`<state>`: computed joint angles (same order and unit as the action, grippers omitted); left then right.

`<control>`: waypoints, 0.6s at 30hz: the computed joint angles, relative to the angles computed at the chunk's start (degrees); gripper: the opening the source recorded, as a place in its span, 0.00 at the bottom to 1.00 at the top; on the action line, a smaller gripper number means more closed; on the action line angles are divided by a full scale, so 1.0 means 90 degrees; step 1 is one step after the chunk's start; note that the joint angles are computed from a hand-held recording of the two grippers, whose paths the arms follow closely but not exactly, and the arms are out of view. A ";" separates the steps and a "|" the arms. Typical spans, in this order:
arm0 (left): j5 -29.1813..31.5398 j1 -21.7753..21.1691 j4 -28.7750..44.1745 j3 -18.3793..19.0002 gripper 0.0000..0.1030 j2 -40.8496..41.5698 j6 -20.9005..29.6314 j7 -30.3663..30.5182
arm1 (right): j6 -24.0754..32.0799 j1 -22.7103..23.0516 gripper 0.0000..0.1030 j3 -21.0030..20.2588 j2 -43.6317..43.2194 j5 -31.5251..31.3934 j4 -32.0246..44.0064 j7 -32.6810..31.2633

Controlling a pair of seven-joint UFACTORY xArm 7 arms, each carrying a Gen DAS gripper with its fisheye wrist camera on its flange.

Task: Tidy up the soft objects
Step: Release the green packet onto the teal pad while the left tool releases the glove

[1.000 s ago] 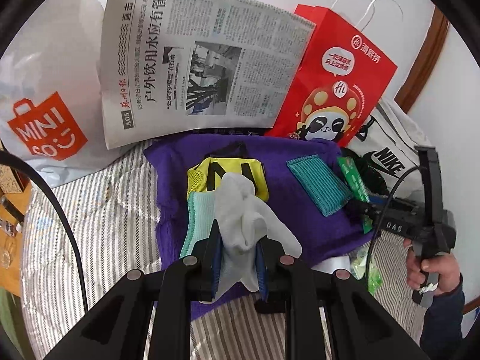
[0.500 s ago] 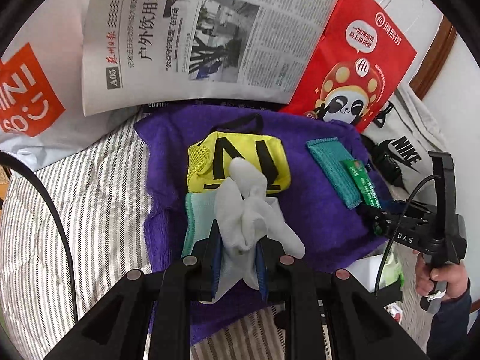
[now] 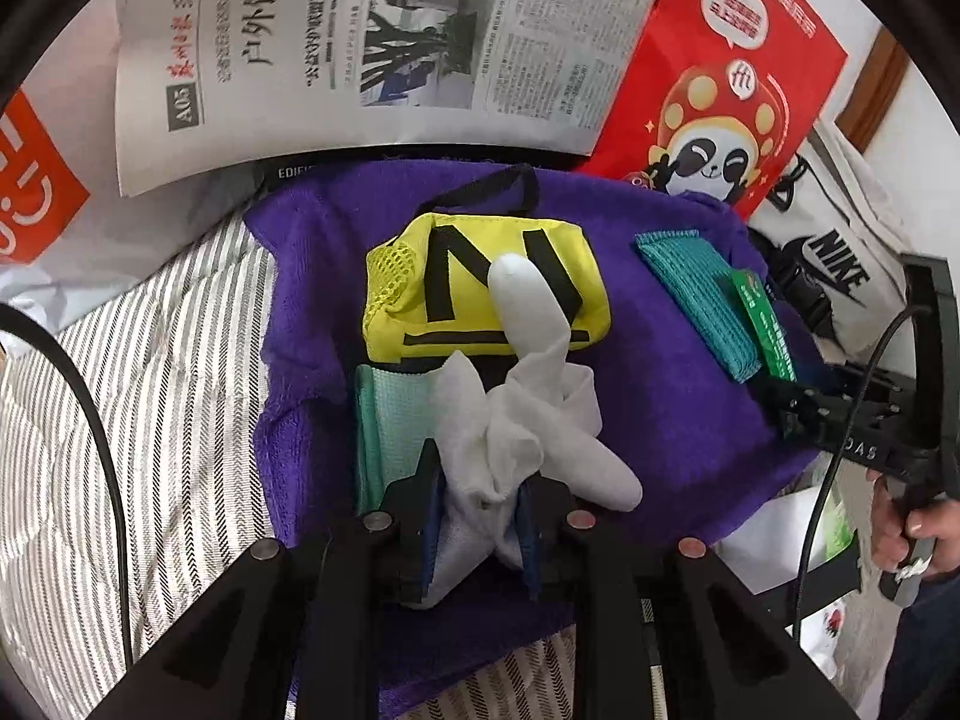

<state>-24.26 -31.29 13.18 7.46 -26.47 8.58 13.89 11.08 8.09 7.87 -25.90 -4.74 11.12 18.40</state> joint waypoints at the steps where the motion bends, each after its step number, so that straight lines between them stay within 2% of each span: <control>1: 0.0026 0.0019 -0.0002 -0.0033 0.22 0.0000 0.0010 -0.0013 | -0.0024 0.0076 0.52 -0.0076 0.0025 0.0023 0.0003 -0.0088; 5: 0.0073 0.0062 0.0011 -0.0067 0.29 -0.0040 0.0118 -0.0061 | 0.0115 0.0343 0.62 -0.0286 -0.0061 0.0164 -0.0026 -0.0417; 7: 0.0117 0.0144 -0.0009 -0.0139 0.37 -0.0131 0.0219 -0.0107 | 0.0199 0.0456 0.69 -0.0367 -0.0258 0.0304 -0.0109 -0.0504; 11: 0.0025 0.0049 -0.0081 -0.0104 0.60 -0.0388 0.0339 -0.0104 | 0.0342 0.0671 0.78 -0.0524 -0.0795 0.0637 -0.0279 -0.0622; 13: 0.0108 0.0184 -0.0140 -0.0273 0.62 -0.0561 0.0465 -0.0242 | 0.0428 0.0660 0.80 -0.0509 -0.1054 0.0682 -0.0332 -0.0656; 14: 0.0220 0.0333 -0.0176 -0.0439 0.62 -0.0672 0.0562 -0.0382 | 0.0734 0.0724 0.81 -0.0612 -0.1268 0.0729 -0.0304 -0.0761; 18: 0.0630 0.0725 -0.0380 -0.0828 0.62 -0.1377 0.1015 -0.0854 | 0.1140 0.0724 0.81 -0.0592 -0.2067 0.0877 -0.0455 -0.0754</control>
<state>-18.59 -24.77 9.76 0.02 -38.86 17.71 6.20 21.34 14.60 2.54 -44.50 3.15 7.02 11.61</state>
